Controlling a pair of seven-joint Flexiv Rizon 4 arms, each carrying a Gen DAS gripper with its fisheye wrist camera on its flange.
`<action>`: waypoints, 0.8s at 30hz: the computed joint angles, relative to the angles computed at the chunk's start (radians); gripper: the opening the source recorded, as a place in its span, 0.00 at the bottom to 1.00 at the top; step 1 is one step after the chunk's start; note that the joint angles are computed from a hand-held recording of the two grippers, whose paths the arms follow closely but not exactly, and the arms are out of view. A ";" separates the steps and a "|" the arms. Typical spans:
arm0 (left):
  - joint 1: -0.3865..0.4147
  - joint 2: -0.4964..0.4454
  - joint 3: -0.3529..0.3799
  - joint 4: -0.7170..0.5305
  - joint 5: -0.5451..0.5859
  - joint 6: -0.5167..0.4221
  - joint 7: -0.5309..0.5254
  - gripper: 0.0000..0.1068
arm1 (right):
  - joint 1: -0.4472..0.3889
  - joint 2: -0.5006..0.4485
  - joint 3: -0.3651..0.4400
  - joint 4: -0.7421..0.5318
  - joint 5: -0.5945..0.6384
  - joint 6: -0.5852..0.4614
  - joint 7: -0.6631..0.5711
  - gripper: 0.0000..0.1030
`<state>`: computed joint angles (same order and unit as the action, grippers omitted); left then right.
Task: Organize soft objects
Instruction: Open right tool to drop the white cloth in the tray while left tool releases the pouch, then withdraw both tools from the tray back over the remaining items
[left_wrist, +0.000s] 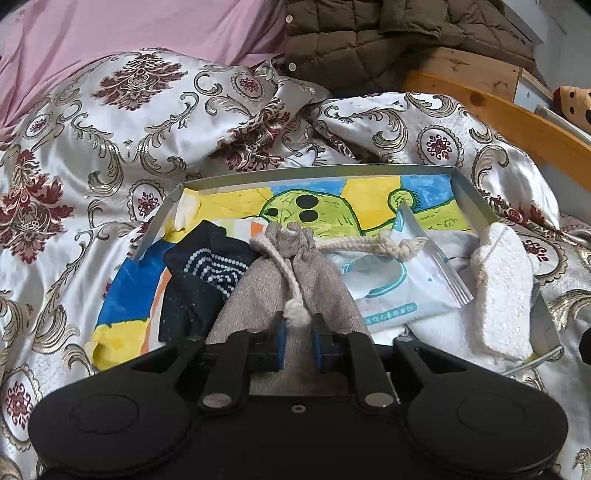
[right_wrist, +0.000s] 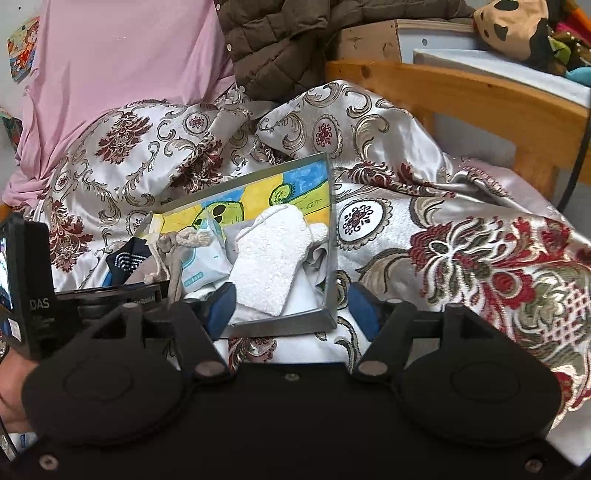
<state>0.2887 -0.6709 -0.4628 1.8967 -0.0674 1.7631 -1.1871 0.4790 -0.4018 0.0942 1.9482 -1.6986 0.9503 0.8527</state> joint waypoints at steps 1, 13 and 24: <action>0.002 0.006 -0.001 0.007 0.002 0.003 -0.001 0.24 | 0.000 0.007 0.002 0.006 0.001 0.000 0.000 0.63; 0.131 0.061 -0.130 0.105 0.078 0.050 -0.054 0.78 | 0.048 0.083 0.041 0.032 0.086 -0.065 -0.125 0.86; 0.291 0.123 -0.258 0.189 0.180 0.098 -0.118 0.88 | 0.105 0.152 0.077 0.039 0.194 -0.173 -0.221 0.96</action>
<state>0.5800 -0.5478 -0.7208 2.0858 0.1128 1.8609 -1.3052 0.5838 -0.2500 0.1712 1.9867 -1.5043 0.7775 0.6322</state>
